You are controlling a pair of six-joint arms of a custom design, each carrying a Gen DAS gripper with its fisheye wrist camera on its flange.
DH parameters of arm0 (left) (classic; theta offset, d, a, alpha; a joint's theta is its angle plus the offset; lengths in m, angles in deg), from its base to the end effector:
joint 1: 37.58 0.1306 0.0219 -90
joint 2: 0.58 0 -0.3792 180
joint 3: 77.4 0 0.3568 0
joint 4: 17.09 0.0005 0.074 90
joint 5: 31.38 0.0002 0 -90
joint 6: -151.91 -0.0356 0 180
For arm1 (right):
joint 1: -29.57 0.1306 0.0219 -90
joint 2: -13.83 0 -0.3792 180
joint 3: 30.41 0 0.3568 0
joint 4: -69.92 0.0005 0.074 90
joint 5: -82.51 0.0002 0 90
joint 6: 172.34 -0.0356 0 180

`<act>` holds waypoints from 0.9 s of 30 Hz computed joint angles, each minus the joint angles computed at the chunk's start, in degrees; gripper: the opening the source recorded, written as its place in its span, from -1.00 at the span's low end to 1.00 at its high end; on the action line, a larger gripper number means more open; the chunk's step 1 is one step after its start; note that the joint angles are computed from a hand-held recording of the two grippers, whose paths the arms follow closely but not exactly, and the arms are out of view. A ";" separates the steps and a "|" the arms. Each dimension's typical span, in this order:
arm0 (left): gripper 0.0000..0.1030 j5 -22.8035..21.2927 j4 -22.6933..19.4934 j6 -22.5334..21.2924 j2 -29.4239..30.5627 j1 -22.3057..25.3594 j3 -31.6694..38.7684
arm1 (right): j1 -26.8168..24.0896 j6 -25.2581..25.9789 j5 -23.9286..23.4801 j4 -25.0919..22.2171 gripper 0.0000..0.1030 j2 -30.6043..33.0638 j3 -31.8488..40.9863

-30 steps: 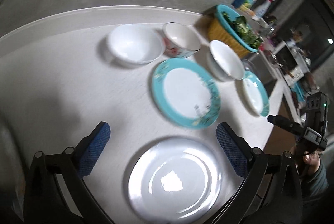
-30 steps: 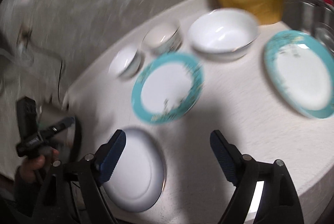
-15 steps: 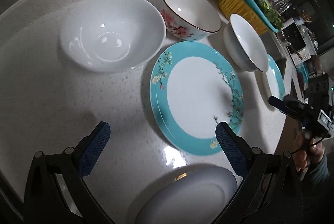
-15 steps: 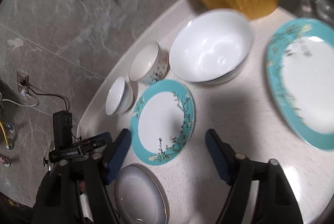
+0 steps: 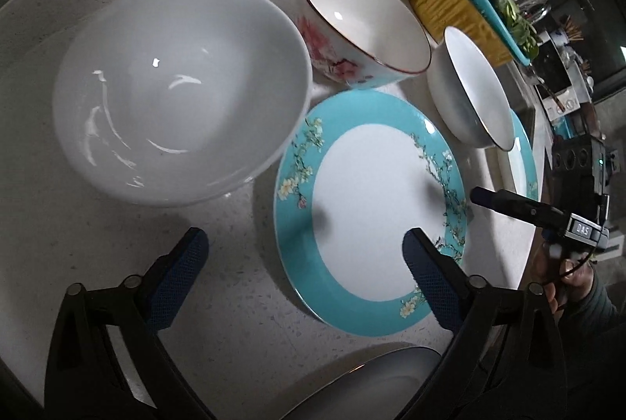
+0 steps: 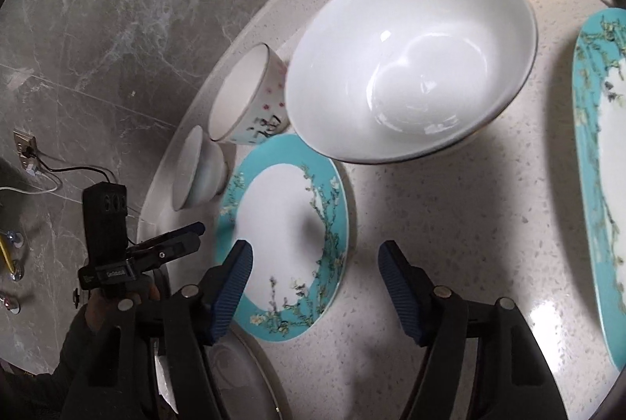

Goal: Organize plates and bowls
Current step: 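Carry the white plate over the teal-rimmed floral plate with the right gripper, then grasp the teal-rimmed floral plate rim with the right gripper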

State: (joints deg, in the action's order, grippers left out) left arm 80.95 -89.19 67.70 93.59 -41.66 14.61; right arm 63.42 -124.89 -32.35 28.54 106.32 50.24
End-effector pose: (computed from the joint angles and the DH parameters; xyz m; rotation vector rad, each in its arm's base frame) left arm 0.4327 -0.0449 0.3924 0.0351 2.8450 -0.5931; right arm 0.3666 0.2633 0.3510 0.0075 2.7217 1.0283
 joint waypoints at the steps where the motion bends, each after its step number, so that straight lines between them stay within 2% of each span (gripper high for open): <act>1: 0.61 0.08 -0.09 0.30 0.18 -0.37 -0.17 | 0.07 0.13 -0.30 0.00 0.32 0.32 -0.05; 2: 0.52 0.26 -0.20 0.48 0.68 -0.55 -0.19 | 0.11 0.34 -0.33 -0.16 0.30 0.71 0.10; 8: 0.39 -0.46 0.78 0.93 1.49 -1.87 0.10 | 0.18 1.34 -0.47 -0.04 0.24 2.26 0.87; 10: 0.28 -1.03 0.52 0.73 1.52 -2.38 0.22 | 0.20 1.99 -0.78 -0.03 0.21 2.76 1.29; 11: 0.20 -1.04 0.50 0.68 1.55 -2.59 0.26 | 0.17 2.25 -1.14 -0.04 0.16 3.05 1.43; 12: -0.12 -0.65 0.57 0.75 1.71 -2.79 0.34 | 0.24 2.35 -1.37 -0.04 0.09 3.24 1.54; 14: -0.26 -2.23 0.86 1.46 1.53 -3.19 0.27 | 0.51 3.06 -1.91 -0.79 -0.11 3.93 2.02; 16: -0.43 -2.74 0.79 1.75 1.40 -2.85 0.12 | 0.85 3.69 -1.18 -1.41 -0.11 4.11 2.38; 19: -0.50 -3.21 0.74 2.19 1.26 -2.68 -0.10 | 0.60 4.03 -1.14 -2.53 -0.21 4.24 2.62; 22: -0.63 -6.52 -0.10 1.72 1.20 -3.34 0.20 | 0.87 5.27 1.26 -5.71 -0.52 4.85 4.04; 23: -0.63 -7.45 -0.34 1.84 1.22 -3.64 0.39 | 1.02 5.76 2.34 -6.93 -0.70 5.13 4.61; 27: -0.63 -9.83 -0.19 3.11 1.06 -4.80 0.54 | 1.41 6.63 4.08 -8.76 -0.75 5.55 5.56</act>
